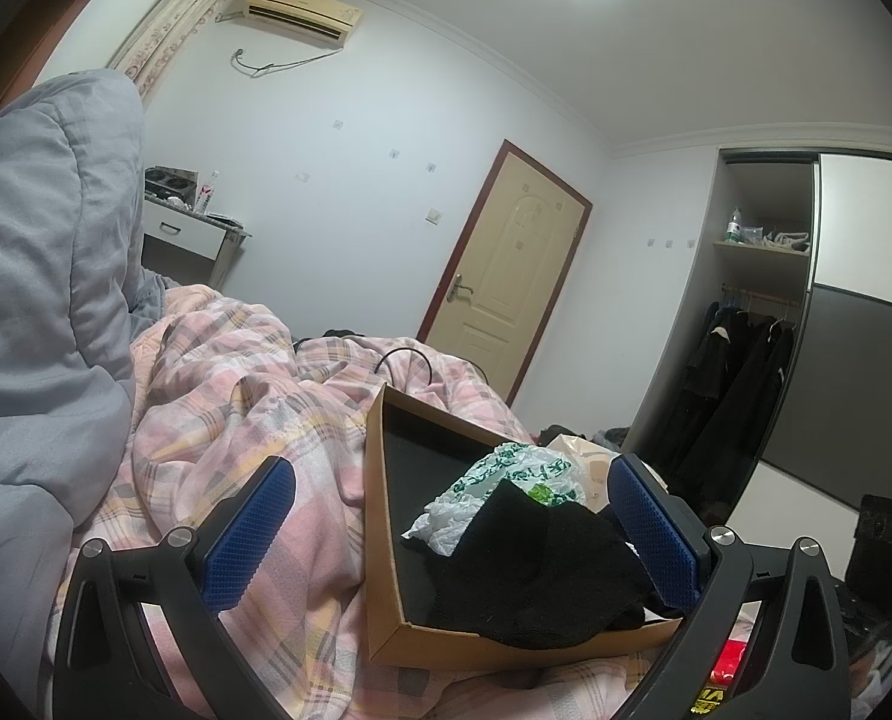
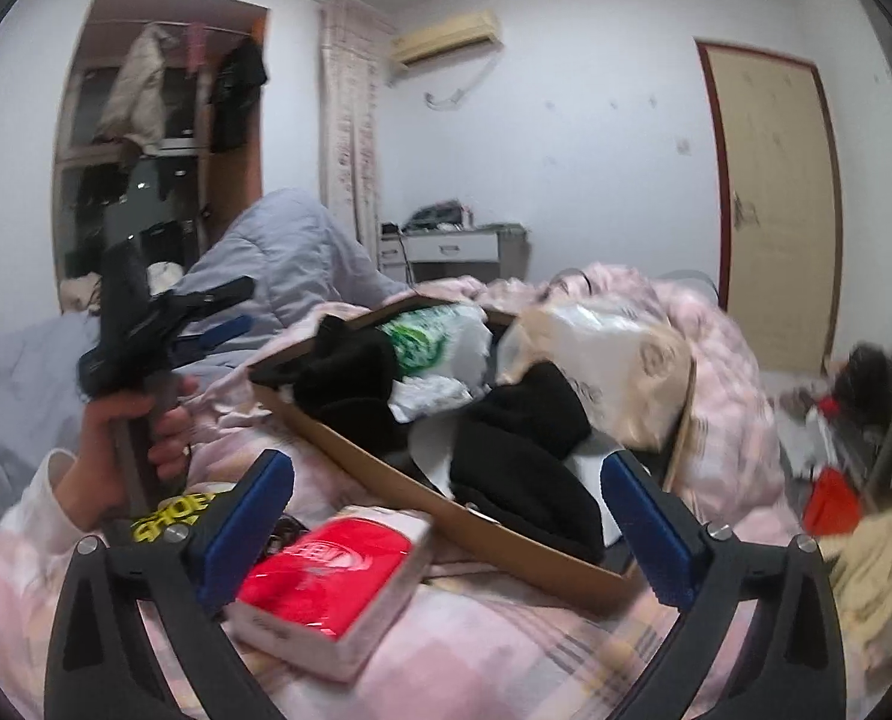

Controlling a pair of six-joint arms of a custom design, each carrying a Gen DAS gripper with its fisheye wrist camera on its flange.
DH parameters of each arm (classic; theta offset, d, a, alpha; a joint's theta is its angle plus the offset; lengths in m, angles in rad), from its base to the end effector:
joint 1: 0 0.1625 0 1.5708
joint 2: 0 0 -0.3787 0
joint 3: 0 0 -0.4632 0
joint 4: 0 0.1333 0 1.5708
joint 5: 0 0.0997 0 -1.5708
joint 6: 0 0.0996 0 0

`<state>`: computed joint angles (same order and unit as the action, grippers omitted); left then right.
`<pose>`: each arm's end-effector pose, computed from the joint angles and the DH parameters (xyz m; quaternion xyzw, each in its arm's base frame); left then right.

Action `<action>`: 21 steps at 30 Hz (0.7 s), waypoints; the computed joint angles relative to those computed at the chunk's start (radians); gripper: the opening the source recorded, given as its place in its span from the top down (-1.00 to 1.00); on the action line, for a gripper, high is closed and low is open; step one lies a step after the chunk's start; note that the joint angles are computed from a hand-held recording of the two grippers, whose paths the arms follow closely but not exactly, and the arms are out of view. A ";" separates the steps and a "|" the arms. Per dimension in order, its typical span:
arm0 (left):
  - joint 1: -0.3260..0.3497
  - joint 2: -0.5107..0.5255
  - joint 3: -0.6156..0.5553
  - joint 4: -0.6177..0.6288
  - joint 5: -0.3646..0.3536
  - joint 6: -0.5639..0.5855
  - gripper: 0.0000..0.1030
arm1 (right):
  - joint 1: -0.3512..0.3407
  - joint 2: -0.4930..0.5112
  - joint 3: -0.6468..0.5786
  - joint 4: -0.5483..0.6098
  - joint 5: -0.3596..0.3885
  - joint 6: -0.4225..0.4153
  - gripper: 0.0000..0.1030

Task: Organize soft objects

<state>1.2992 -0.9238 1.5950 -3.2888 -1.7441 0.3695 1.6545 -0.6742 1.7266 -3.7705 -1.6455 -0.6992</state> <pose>-0.0828 -0.7304 0.2138 -0.3129 -0.8053 0.5010 0.0505 0.1803 -0.6440 0.0466 0.3015 -0.7836 0.5073 0.1942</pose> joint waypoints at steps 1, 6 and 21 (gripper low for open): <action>0.000 0.000 -0.001 0.000 0.000 0.000 -1.00 | 0.000 -0.001 -0.001 0.005 -0.004 0.005 -0.98; 0.000 0.000 0.000 0.001 0.000 0.000 -1.00 | 0.001 0.001 -0.001 0.002 -0.012 -0.005 -0.98; 0.000 0.000 0.000 0.001 0.001 0.000 -1.00 | 0.005 0.006 -0.007 0.007 -0.036 -0.018 -0.98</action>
